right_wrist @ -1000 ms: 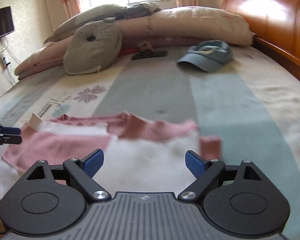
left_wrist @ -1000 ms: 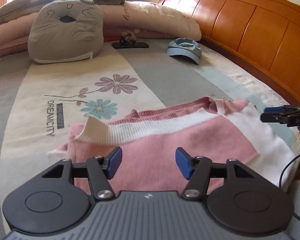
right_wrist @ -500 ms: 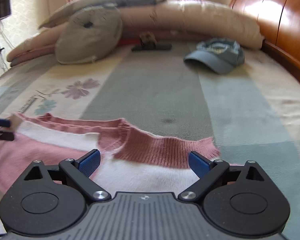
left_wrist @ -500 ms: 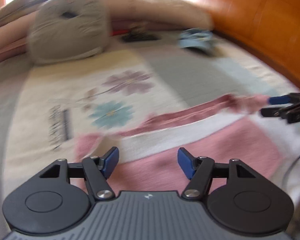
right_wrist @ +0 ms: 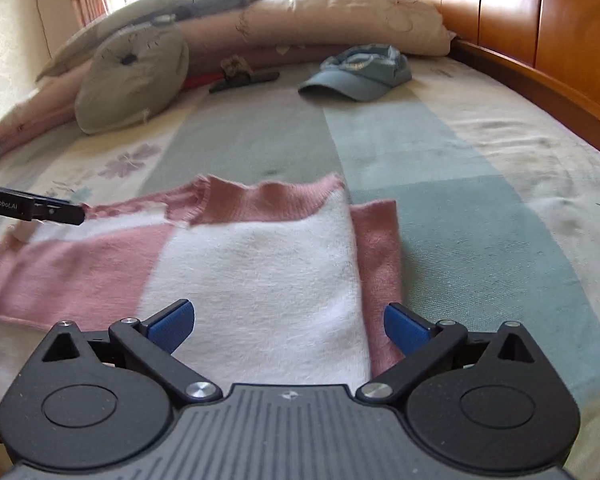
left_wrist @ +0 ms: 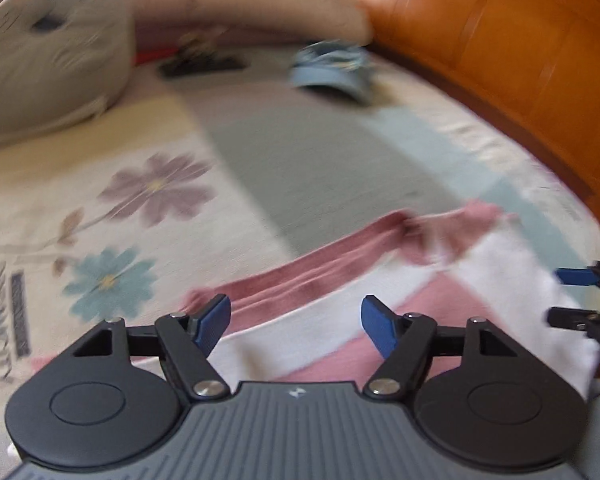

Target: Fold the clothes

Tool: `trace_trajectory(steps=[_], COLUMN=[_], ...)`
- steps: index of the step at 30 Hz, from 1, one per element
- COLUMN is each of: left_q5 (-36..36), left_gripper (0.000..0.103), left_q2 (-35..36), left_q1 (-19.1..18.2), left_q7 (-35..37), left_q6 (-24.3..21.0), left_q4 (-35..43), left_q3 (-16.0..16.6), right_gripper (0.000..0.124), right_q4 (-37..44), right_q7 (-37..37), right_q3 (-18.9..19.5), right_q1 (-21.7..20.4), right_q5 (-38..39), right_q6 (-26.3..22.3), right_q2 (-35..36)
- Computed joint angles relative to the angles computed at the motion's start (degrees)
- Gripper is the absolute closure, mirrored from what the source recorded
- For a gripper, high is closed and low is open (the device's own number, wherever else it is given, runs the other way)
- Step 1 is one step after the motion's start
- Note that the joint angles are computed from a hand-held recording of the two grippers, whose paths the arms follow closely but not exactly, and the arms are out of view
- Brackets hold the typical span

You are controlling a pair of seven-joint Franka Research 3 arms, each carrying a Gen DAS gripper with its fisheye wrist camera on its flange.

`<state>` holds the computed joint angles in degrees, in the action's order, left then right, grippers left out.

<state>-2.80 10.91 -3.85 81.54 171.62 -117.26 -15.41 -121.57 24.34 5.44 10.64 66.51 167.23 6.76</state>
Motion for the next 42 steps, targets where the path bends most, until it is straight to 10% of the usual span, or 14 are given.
trace_trajectory(steps=[6,19,33,42], left_q5=[-18.21,-11.58,-0.12,11.48], left_gripper=[0.027,0.027,0.023,0.022], left_q2=[8.35,26.93,-2.79,-20.99], left_q1=[5.42,-2.53,-5.31,-8.24], left_q7=[19.25,9.11,1.02,-14.45], left_q6=[-6.76,-13.58,-13.32,-14.37], left_q4=[13.21,35.81,9.14,-12.84], left_q3=[-11.86,-7.04,-0.38,2.59], right_gripper=[0.021,0.021,0.021,0.021], right_q4=[-2.06,-3.53,-12.68,-17.59], right_q7=[-5.49,-14.35,1.75,-1.78], right_q3=[0.16,0.64,-1.36,-3.33], right_q1=[1.4,2.74,4.94,9.27], right_q5=[3.82,9.04,-0.74,3.85], right_q6=[-3.1,0.97,0.04,0.82], right_q2=[-2.56,-1.52,-9.6,-16.33])
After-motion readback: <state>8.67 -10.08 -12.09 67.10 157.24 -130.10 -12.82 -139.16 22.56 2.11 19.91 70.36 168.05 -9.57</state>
